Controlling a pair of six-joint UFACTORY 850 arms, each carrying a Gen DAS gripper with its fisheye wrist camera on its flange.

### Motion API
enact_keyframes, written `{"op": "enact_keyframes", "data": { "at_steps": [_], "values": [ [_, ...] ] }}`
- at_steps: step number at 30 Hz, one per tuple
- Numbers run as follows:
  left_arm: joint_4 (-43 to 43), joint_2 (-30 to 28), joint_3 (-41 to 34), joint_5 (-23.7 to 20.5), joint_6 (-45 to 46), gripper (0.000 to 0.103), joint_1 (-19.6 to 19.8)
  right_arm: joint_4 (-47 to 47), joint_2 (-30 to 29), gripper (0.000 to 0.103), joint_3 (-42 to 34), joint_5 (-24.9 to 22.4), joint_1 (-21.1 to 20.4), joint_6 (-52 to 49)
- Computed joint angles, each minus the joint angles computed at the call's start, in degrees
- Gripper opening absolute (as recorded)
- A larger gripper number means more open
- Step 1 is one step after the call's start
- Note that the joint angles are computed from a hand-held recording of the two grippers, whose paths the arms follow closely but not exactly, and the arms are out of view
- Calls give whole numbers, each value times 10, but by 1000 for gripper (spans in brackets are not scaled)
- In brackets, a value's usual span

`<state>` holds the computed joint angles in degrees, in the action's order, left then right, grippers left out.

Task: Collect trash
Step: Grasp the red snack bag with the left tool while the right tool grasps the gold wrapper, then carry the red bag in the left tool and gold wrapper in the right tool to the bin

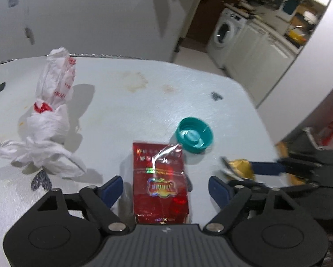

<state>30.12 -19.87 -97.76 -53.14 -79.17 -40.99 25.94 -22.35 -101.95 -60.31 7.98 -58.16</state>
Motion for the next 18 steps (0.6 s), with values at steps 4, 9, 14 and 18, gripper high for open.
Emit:
{"op": "enact_keyframes", "data": {
  "at_steps": [4, 9, 14, 18],
  "values": [
    [40, -28, -33, -50, -33, 72, -21, -22, 28, 45, 36, 31, -7, 80],
    [70, -40, -47, -93, -58, 57, -36, -59, 56, 45, 69, 54, -9, 168],
    [80, -36, -41, -103, -70, 52, -39, -69, 74, 45, 90, 59, -10, 203],
    [79, -24, -29, -102, -76, 51, -43, -73, 80, 45, 94, 48, -11, 212]
  ]
}}
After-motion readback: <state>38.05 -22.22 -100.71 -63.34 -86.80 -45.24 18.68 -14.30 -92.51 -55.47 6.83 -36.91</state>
